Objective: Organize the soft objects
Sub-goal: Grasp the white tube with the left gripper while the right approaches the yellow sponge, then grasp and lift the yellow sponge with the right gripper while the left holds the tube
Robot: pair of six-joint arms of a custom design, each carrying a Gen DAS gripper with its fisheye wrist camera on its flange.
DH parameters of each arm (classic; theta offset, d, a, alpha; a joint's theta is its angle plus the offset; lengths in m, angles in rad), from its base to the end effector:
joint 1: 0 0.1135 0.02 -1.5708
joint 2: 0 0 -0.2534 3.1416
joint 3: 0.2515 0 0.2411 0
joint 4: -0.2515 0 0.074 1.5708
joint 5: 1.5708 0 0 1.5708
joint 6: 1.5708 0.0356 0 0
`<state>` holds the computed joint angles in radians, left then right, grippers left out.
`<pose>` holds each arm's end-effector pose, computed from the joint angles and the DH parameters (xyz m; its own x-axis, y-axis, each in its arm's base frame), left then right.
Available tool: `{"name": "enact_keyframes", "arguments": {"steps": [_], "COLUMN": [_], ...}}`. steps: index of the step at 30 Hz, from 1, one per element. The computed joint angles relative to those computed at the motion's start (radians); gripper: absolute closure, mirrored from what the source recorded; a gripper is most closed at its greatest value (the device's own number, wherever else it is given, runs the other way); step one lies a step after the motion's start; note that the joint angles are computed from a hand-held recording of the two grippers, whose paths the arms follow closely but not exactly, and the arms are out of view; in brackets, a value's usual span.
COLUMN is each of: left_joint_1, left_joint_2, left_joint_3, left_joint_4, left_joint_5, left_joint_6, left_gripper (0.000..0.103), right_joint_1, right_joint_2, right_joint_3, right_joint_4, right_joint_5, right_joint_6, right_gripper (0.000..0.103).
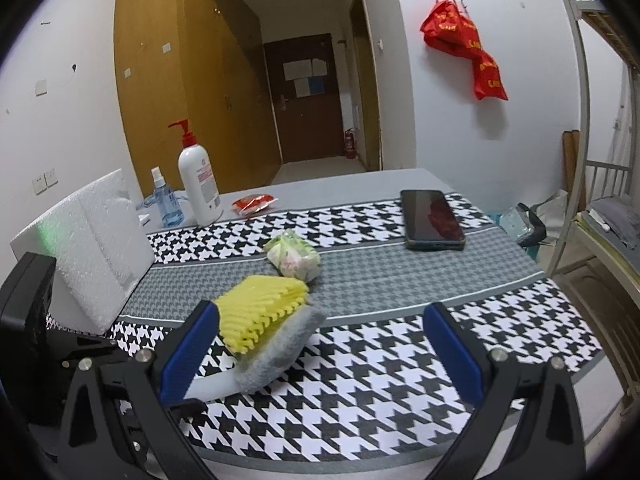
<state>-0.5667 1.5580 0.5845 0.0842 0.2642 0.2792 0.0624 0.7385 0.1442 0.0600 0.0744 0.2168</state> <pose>0.2194 -0.1506 0.1234 -0.4488 0.6009 -0.6615 0.8122 0.5831 -0.0213 0.1538 0.0070 0.1473 -0.4960 0.1839 -0.8486 0.1110 0.9827 0.1482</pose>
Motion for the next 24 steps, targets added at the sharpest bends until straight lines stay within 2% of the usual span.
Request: {"name": "enact_keyframes", "arguments": {"steps": [5,12,16,18,20,22,24], "left_joint_1": [-0.007,0.002,0.01,0.008,0.009,0.008,0.007], "left_joint_2": [-0.016,-0.036,-0.039,-0.038,-0.04,-0.044,-0.041], "left_joint_3": [-0.037,-0.066,-0.071,-0.07,-0.071,-0.074,-0.072], "left_joint_4": [0.049,0.072,0.075,0.075,0.074,0.074,0.075], "left_joint_5": [-0.005,0.012,0.026,0.025,0.025,0.024,0.025], "left_joint_6": [0.008,-0.013,-0.018,-0.019,-0.018,-0.02,-0.02], "left_gripper": [0.08,0.08,0.08,0.08,0.08,0.08,0.08], "right_joint_1": [0.025,-0.011,-0.03,-0.031,-0.027,-0.019,-0.013], "right_joint_2": [0.134,0.243,0.285,0.304,0.349,0.389,0.418], "right_joint_3": [0.023,0.047,0.069,0.079,0.102,0.118,0.127], "right_joint_4": [0.086,0.16,0.172,0.18,0.182,0.189,0.198], "right_joint_5": [-0.036,-0.156,-0.188,-0.198,-0.206,-0.199,-0.197], "right_joint_6": [-0.006,-0.03,-0.047,-0.06,-0.077,-0.082,-0.087], "right_gripper": [0.0,0.0,0.001,0.011,0.026,0.031,0.031]}}
